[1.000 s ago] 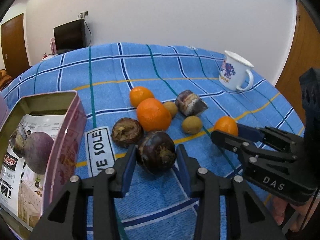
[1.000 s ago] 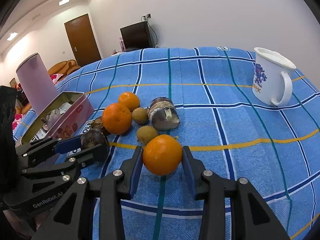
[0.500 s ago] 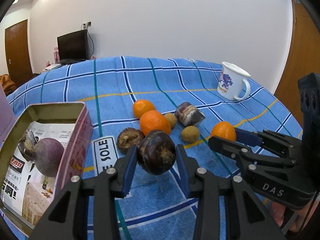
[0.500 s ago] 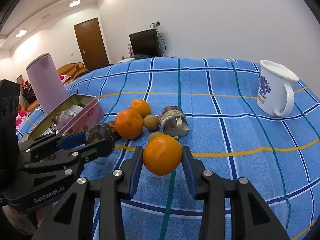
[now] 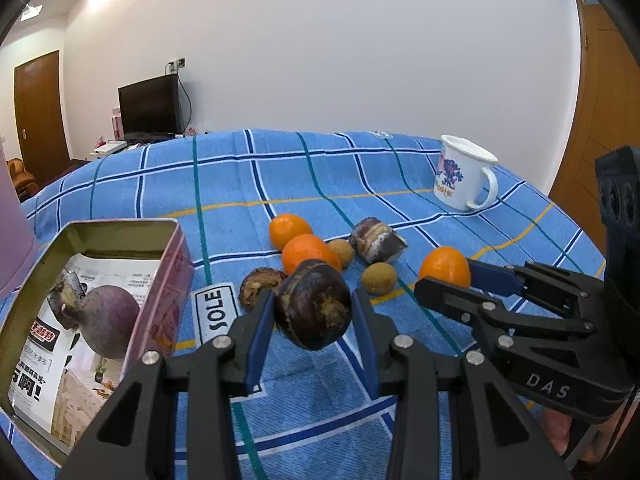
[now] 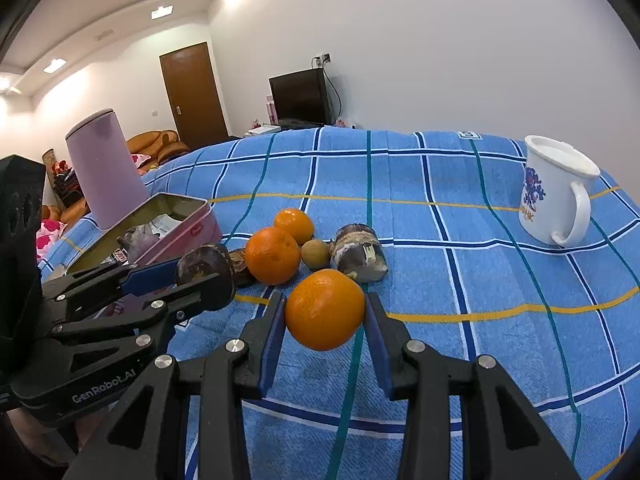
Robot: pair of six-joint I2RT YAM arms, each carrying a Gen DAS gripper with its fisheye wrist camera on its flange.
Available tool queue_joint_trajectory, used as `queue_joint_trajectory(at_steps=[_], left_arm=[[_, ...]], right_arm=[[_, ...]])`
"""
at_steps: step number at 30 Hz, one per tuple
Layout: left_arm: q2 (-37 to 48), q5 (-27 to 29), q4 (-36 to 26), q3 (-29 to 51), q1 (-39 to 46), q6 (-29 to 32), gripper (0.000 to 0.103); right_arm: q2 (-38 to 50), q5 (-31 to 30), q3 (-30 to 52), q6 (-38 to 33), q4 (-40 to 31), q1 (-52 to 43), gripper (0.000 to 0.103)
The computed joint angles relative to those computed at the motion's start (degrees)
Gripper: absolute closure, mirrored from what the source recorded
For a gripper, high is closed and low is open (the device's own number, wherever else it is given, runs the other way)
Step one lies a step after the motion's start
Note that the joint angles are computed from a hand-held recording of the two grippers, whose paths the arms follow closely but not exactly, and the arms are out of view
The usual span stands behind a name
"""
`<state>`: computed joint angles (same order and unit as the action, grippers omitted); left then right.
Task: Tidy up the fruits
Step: 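Lift the dark brown fruit with the left tool while the right tool lifts the orange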
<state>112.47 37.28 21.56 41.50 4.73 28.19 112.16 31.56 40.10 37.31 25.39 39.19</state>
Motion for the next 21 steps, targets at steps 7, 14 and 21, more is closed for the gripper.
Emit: queue_joint_trajectory(at_steps=[7, 14, 21], left_arm=[[-0.96, 0.26, 3.07, -1.95, 0.17, -0.31, 0.063], [-1.67, 0.46, 6.24, -3.79, 0.35, -0.64, 0.063], [-2.12, 0.69, 8.77, -5.1, 0.36, -0.96, 0.063]], right_arm=[[-0.54, 1.44, -0.86, -0.72, 1.61, 0.82, 0.062], [-1.02, 2.28, -1.72, -1.42, 3.23, 1.37, 0.062], [-1.33, 2.75, -2.73, -1.88, 4.97, 1.74, 0.062]])
